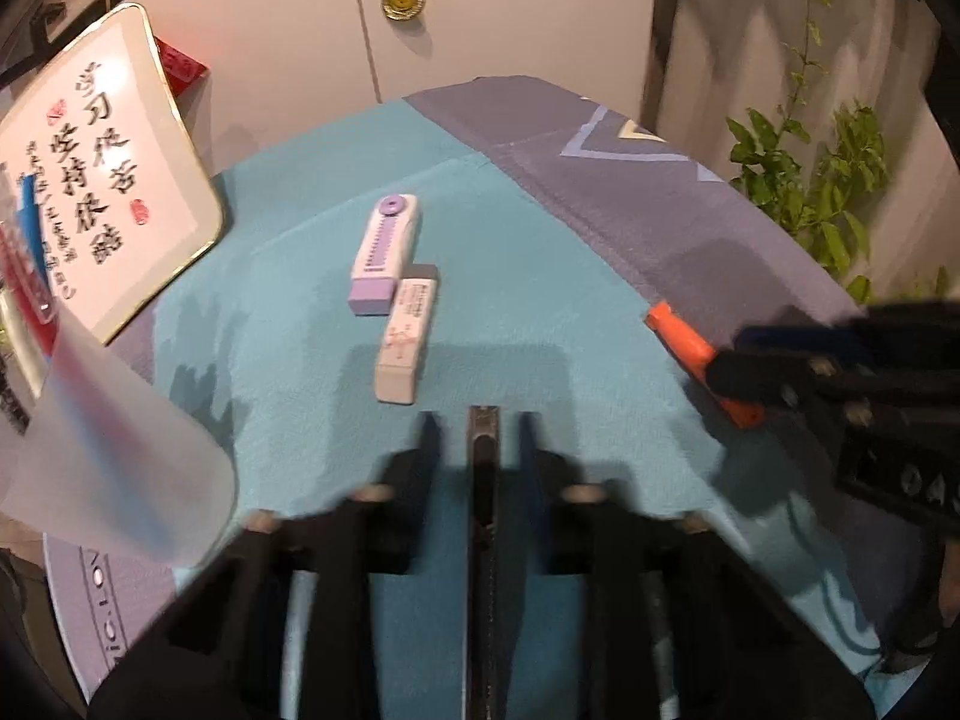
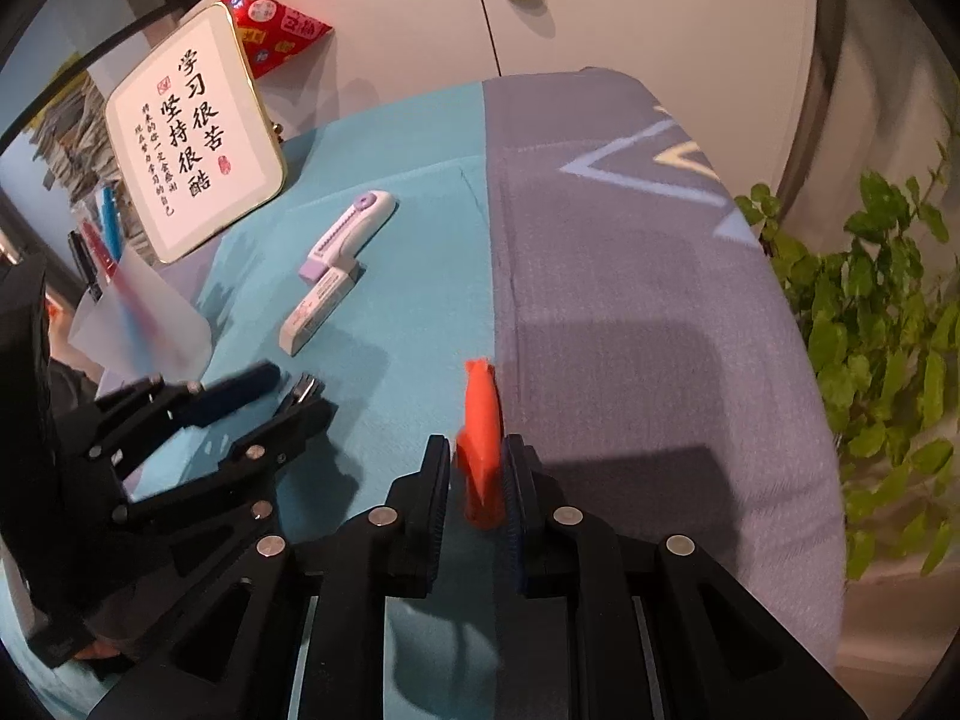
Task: Organize stationery
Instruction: 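Carry the orange highlighter and black pen up over the frosted cup with both tools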
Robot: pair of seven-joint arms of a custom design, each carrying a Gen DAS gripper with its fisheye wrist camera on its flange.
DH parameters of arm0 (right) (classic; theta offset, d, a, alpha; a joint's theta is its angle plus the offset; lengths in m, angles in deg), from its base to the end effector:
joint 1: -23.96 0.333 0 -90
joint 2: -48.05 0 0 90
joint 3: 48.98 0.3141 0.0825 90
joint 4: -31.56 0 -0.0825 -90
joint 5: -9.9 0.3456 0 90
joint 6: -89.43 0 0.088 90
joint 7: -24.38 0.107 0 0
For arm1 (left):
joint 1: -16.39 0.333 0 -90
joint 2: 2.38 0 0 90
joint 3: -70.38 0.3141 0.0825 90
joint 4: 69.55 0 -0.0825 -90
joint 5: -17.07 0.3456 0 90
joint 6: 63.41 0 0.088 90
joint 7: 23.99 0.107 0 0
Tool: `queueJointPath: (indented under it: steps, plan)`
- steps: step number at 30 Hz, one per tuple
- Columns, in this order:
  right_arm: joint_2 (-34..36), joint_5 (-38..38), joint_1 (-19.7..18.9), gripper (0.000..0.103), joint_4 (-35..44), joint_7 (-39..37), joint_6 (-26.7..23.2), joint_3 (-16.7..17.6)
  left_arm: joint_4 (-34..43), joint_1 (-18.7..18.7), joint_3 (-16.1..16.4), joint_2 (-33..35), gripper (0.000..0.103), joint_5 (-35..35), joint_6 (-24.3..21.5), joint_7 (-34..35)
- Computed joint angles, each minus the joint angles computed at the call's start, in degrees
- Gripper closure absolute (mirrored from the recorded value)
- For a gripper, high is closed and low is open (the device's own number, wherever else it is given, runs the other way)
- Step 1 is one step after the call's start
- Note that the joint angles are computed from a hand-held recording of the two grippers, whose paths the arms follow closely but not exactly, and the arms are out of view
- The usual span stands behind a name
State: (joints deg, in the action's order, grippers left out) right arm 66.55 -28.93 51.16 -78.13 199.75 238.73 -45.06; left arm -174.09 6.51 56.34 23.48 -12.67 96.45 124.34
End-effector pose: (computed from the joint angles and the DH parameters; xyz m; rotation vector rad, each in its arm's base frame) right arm 0.5242 0.3280 0.3848 -1.4386 2.2400 -0.4532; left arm 0.6131 -0.2258 0.3691 -0.8614 2.6349 -0.8306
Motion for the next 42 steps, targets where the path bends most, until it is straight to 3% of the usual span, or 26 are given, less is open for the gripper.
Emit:
queueJointPath:
  steps: [3,6,9,11,12,14,19,26,32,42]
  plan:
    - [2.8,4.3,-1.9,0.080,4.2,-7.7,-2.0,1.4,0.2,-0.1,0.3,-0.1,0.094,0.2,-0.4,-0.3]
    - [6.2,9.3,-2.6,0.080,9.1,-13.8,-6.6,2.2,-1.1,1.9,-1.7,-1.5,0.094,-2.8,0.1,2.3]
    - [7.0,9.2,-1.9,0.080,10.7,-14.5,-7.1,1.0,-2.6,5.4,-5.1,-4.0,0.094,-10.2,-0.3,8.9]
    - [7.4,8.9,-1.4,0.092,11.5,-14.9,-8.3,0.4,-3.3,7.0,-6.2,-5.8,0.094,-15.5,-0.9,13.1]
    - [7.3,8.6,-1.1,0.092,11.6,-14.5,-8.8,0.1,-3.6,7.3,-6.3,-6.5,0.094,-17.8,-1.1,14.8]
    - [5.6,6.4,-0.1,0.093,9.4,-11.5,-6.2,-0.7,-4.5,8.4,-6.8,-8.3,0.094,-23.6,-1.5,19.2]
    - [0.5,-2.9,3.1,0.093,5.1,-1.3,-3.3,-2.5,-6.6,8.6,-5.1,-12.0,0.094,-32.4,-3.7,25.6]
    - [-2.7,-12.1,4.6,0.093,4.7,5.9,-4.7,-0.9,-8.9,7.3,-0.9,-16.3,0.094,-42.5,-5.7,33.0]
    - [-0.8,-13.0,5.4,0.093,9.4,4.8,-6.4,0.3,-9.9,7.0,1.8,-17.7,0.094,-45.0,-6.4,33.3]
    - [10.2,-14.1,10.4,0.093,29.2,-4.2,-8.1,-1.9,-8.6,9.5,4.1,-17.1,0.094,-49.7,-3.9,33.8]
